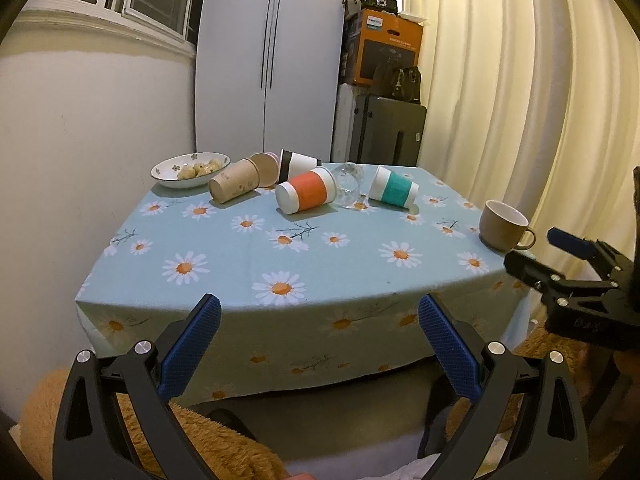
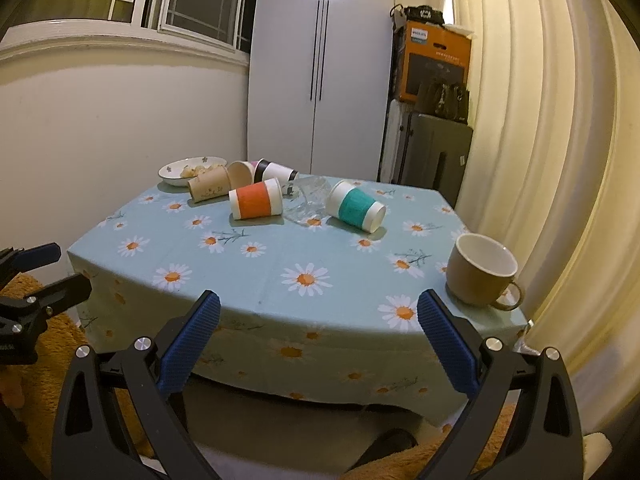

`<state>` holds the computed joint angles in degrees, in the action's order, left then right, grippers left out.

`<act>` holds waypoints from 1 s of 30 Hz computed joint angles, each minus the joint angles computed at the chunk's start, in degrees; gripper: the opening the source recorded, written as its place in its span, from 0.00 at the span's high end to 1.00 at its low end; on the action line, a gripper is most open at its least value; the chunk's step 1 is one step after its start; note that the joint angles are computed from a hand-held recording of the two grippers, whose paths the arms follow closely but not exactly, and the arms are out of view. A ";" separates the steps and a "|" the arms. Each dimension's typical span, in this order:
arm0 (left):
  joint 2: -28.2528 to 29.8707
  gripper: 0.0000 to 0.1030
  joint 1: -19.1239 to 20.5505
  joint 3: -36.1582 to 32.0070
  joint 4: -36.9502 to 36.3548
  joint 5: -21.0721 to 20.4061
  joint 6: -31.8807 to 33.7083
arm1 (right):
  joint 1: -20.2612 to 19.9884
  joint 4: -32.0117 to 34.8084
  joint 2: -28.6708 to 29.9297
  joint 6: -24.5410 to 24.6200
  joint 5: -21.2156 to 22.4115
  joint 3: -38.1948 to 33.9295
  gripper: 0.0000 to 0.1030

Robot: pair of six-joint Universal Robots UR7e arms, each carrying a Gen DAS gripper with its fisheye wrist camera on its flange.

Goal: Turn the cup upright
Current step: 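Move the right tool toward the tipped orange-banded paper cup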

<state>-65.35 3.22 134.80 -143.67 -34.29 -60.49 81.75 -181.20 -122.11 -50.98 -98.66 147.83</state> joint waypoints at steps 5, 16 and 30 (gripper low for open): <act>0.23 0.06 1.17 -0.20 -1.61 -1.29 1.21 | -0.41 2.87 -0.08 1.32 0.05 -1.01 0.05; -0.46 0.06 3.89 -2.47 -0.39 -4.89 4.78 | -1.16 16.41 1.85 8.98 1.83 -7.59 0.05; 3.73 0.07 20.71 -20.57 -1.45 -20.30 35.37 | 2.91 34.94 19.97 29.10 8.63 -31.36 0.05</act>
